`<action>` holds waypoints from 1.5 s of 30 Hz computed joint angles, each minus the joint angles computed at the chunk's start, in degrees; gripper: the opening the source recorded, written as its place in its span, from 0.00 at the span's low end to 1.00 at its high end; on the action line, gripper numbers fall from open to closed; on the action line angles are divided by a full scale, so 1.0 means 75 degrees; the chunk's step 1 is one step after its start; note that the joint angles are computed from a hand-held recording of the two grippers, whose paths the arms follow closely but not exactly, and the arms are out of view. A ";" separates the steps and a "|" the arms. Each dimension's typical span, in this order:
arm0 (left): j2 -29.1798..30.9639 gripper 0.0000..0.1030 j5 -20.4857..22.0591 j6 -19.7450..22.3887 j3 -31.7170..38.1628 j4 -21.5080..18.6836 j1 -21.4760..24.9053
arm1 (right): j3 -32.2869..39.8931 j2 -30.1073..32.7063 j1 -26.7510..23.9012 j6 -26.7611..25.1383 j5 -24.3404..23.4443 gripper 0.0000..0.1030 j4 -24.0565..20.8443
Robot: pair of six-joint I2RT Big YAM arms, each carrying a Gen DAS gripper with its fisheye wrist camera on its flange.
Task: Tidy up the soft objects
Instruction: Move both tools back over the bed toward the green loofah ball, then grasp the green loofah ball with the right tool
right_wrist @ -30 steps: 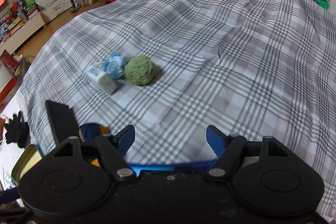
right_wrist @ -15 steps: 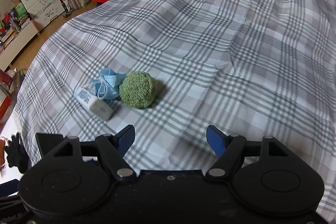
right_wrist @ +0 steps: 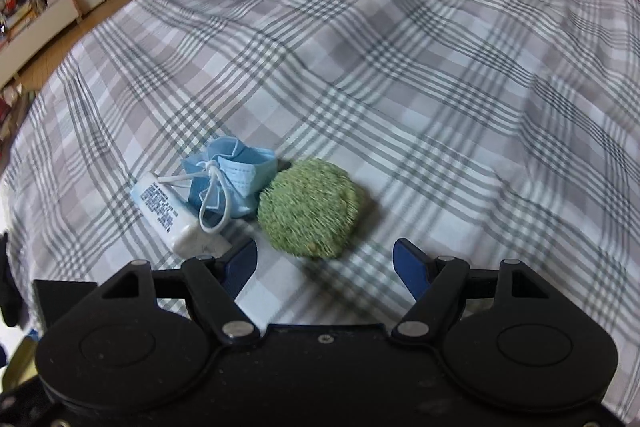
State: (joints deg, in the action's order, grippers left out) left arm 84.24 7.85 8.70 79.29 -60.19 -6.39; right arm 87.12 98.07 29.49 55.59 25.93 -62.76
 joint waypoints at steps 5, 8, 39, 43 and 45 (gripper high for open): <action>0.0042 0.76 0.0097 0.0068 0.0040 0.0065 0.0137 | 0.0344 0.0433 -0.0118 -0.0193 0.0033 0.72 0.0015; 0.0089 0.76 0.0150 0.0088 0.0096 0.0084 0.0192 | 0.0433 0.0590 -0.0173 -0.0219 0.0109 0.72 -0.0056; 0.1081 0.87 -0.0417 0.0455 0.0456 0.1207 -0.1157 | -0.2554 -0.2131 0.0319 0.2015 0.0614 0.55 0.0686; 0.1371 0.87 -0.0518 0.0280 0.0622 0.1124 -0.1237 | -0.2630 -0.2123 0.0255 0.1963 0.0578 0.55 0.0765; 0.1468 0.87 -0.0656 0.0278 0.0658 0.1210 -0.1289 | -0.2723 -0.2210 0.0246 0.1895 0.0496 0.55 0.0944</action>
State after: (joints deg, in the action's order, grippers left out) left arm 95.25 2.93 10.79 84.23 -51.11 -16.06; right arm 66.70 81.50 31.34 69.80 29.65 -55.67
